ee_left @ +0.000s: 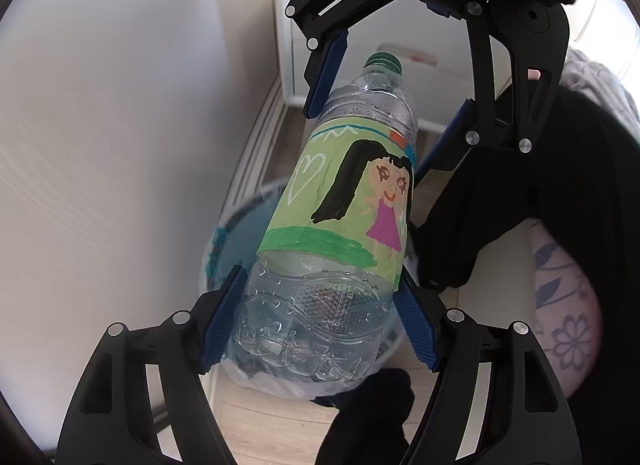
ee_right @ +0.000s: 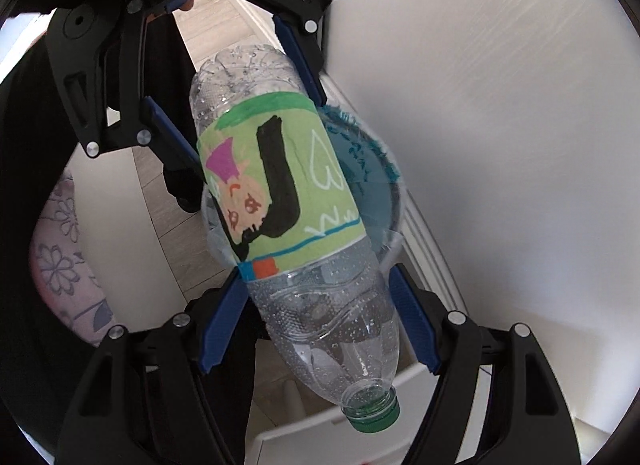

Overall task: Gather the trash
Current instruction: 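Lift the bottle with both tools and carry it over the teal bin, then open both tools to drop the bottle into the bin, then move both tools back toward the nightstand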

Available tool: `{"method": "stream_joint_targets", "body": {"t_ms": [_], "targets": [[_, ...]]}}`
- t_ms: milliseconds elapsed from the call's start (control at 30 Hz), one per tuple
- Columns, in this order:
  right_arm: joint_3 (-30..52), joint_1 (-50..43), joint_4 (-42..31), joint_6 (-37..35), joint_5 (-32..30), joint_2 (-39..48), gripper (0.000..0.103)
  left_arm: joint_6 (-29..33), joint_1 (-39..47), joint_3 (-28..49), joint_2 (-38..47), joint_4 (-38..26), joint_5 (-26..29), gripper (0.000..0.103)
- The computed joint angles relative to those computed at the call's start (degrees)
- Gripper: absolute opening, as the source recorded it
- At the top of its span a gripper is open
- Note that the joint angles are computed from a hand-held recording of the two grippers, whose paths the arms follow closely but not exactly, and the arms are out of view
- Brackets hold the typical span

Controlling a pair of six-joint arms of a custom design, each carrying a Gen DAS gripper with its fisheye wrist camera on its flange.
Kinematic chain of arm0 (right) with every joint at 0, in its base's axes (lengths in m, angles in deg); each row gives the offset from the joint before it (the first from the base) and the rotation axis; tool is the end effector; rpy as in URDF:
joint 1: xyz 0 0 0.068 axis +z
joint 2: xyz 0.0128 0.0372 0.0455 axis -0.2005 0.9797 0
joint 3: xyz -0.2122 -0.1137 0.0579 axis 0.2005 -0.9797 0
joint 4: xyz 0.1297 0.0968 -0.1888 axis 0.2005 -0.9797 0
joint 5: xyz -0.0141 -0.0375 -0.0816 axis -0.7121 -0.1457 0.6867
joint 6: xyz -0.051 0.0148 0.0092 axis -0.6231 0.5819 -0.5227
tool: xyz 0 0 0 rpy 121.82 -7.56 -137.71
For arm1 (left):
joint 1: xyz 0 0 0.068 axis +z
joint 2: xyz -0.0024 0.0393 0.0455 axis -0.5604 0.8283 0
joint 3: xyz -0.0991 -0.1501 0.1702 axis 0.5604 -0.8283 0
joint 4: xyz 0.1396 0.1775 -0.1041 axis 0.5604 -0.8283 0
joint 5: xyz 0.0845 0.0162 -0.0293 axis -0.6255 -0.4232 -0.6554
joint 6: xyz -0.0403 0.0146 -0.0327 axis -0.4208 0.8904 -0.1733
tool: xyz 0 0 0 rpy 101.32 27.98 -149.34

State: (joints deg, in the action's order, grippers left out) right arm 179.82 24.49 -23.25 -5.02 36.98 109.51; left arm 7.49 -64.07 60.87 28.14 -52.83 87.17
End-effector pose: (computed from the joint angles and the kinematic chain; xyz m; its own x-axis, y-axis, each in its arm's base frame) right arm 0.3094 0.2306 0.2769 -0.0697 -0.9884 -0.1350 -0.9974 0.0662 0.0299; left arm 0.1958 -0.1205 0.2689 -0.5628 0.7273 -0.3929 0.7988 0.6007 -0.0321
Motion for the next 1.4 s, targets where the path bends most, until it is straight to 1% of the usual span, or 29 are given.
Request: {"method": "stream_joint_targets", "body": {"t_ms": [67, 100, 167, 233, 367, 433, 500, 533, 600, 667, 700, 767, 800, 833, 900, 933, 1000, 1067, 1133, 1200, 1233, 1300, 1400], "targets": [[-1.8, 0.1, 2.6, 0.4, -0.2, 1.8, 0.07, 1.7, 1.6, -3.2, 1.8, 3.4, 0.7, 0.07], [-5.5, 0.3, 5.3, 0.9, -0.1, 1.2, 0.07, 2.2, 2.0, -5.1, 2.2, 5.1, 0.9, 0.07], [-8.1, 0.2, 8.0, 1.0, -0.4, 2.6, 0.07, 4.1, 3.7, -6.8, 5.1, 8.2, 2.0, 0.07], [-11.4, 0.3, 11.0, 1.1, -0.2, 3.6, 0.07, 4.6, 4.4, -9.2, 8.2, 12.2, 3.2, 0.07], [-13.8, 0.2, 13.5, 0.9, -0.3, 5.7, 0.07, 5.7, 6.0, -13.7, 11.8, 18.9, 5.8, 0.07], [-13.7, 0.4, 13.9, 1.3, -0.3, 6.5, 0.07, 7.4, 7.7, -13.3, 14.1, 19.9, 7.0, 0.07], [-10.5, -0.1, 12.0, 1.1, -0.5, 8.1, 0.07, 8.3, 8.6, -13.8, 15.3, 20.9, 7.7, 0.071], [-10.6, 0.0, 12.3, 1.3, -0.6, 8.3, 0.07, 8.4, 8.9, -13.1, 15.9, 20.6, 7.9, 0.071], [-13.7, 0.6, 15.0, 1.8, -0.1, 6.9, 0.07, 7.9, 8.9, -13.6, 16.5, 21.3, 7.5, 0.071], [-18.6, 1.1, 18.4, 2.6, 0.0, 3.5, 0.071, 7.0, 8.8, -13.0, 17.5, 21.3, 6.9, 0.074], [-20.2, 1.4, 20.0, 3.6, -0.1, 2.4, 0.073, 6.7, 9.1, -12.6, 17.7, 21.1, 7.2, 0.08], [-24.6, 1.3, 24.0, 5.8, -0.9, -1.5, 0.093, 5.7, 9.2, -15.0, 15.3, 22.9, 7.4, 0.091], [-25.1, 1.0, 24.5, 6.9, -1.6, -2.7, 0.093, 5.0, 9.3, -14.9, 14.4, 22.4, 7.6, 0.093], [-24.8, 0.2, 23.9, 9.2, -3.2, -4.1, 0.093, 4.3, 9.2, -14.8, 13.4, 22.0, 7.6, 0.093], [-25.0, -1.2, 23.9, 12.7, -5.1, -6.8, 0.093, 2.9, 9.5, -13.1, 11.4, 19.6, 8.0, 0.095], [-25.7, -2.3, 24.2, 14.9, -6.1, -9.0, 0.094, 2.2, 9.6, -12.3, 10.5, 18.8, 8.1, 0.097], [-26.5, -4.8, 24.3, 18.8, -8.1, -13.8, 0.094, 0.2, 9.3, -10.0, 8.2, 17.0, 8.1, 0.097], [-28.8, -7.6, 25.0, 24.1, -9.9, -20.7, 0.094, -2.0, 8.2, -7.3, 6.2, 15.6, 7.4, 0.097], [-29.0, -10.9, 24.4, 28.6, -11.3, -26.4, 0.094, -4.7, 6.2, -3.7, 4.4, 13.9, 6.5, 0.097], [-29.4, -14.8, 23.0, 32.9, -11.1, -33.2, 0.094, -7.1, 4.1, 0.0, 3.7, 12.5, 5.7, 0.097], [-29.4, -16.2, 22.4, 34.1, -10.9, -35.3, 0.094, -7.8, 3.3, 1.7, 3.6, 11.8, 5.2, 0.097], [-29.8, -22.0, 20.2, 36.0, -10.9, -41.4, 0.094, -10.8, -0.1, 6.5, 3.8, 10.7, 3.1, 0.097], [-28.0, -30.3, 15.6, 35.5, -11.2, -46.1, 0.094, -13.4, -4.8, 16.3, 7.8, 8.2, 0.4, 0.097]]}}
